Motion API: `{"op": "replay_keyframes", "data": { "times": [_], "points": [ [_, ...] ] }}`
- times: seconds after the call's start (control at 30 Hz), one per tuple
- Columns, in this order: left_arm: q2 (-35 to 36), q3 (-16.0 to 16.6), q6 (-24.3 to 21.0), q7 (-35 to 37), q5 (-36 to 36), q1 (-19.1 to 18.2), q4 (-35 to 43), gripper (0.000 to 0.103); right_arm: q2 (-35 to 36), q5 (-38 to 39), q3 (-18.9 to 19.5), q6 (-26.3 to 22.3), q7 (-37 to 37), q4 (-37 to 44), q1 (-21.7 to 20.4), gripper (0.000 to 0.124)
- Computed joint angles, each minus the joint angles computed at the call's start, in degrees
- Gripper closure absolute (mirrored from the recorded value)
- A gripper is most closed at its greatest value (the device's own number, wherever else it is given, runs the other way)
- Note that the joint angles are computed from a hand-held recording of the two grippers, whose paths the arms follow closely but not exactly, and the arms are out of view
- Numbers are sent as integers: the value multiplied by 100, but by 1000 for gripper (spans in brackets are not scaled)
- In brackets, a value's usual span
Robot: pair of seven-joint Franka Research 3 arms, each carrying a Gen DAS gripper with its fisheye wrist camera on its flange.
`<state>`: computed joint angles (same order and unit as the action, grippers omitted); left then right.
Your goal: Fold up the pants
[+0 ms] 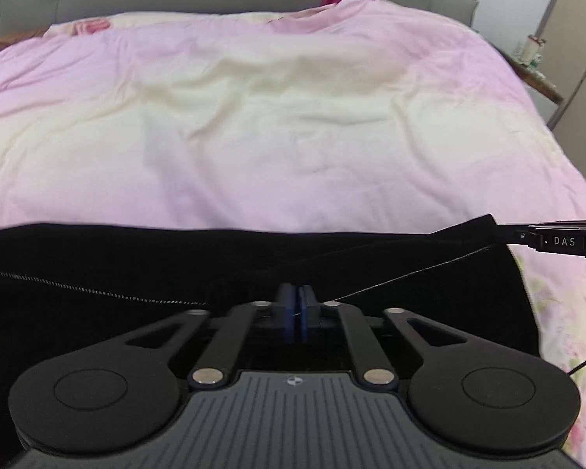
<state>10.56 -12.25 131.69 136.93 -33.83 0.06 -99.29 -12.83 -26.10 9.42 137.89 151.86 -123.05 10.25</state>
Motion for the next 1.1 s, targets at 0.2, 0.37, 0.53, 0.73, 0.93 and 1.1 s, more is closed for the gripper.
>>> {"op": "replay_keyframes", "data": {
  "times": [0.2,0.37,0.53,0.73,0.93,1.1],
  "points": [
    [286,-19,-57,-177,303,-12,184,97,616,57,-215,263,322,-8,-32,116],
    [226,-58,-421,-175,383,87,352,97,813,5,-335,39,335,270,93,117],
    [-525,72,-854,1024,-260,281,-172,94,-85,-27,-214,5,5,-176,245,111],
    [-1270,529,-995,1595,-389,136,-1074,94,-1281,623,474,-592,-377,-881,478,110],
    [-1145,626,-423,1011,-55,-36,-1305,97,-1642,695,1227,-994,472,-1332,556,97],
    [-1113,596,-331,766,182,-64,-1294,97,-1698,794,1359,-780,1168,-1723,677,97]
  ]
}}
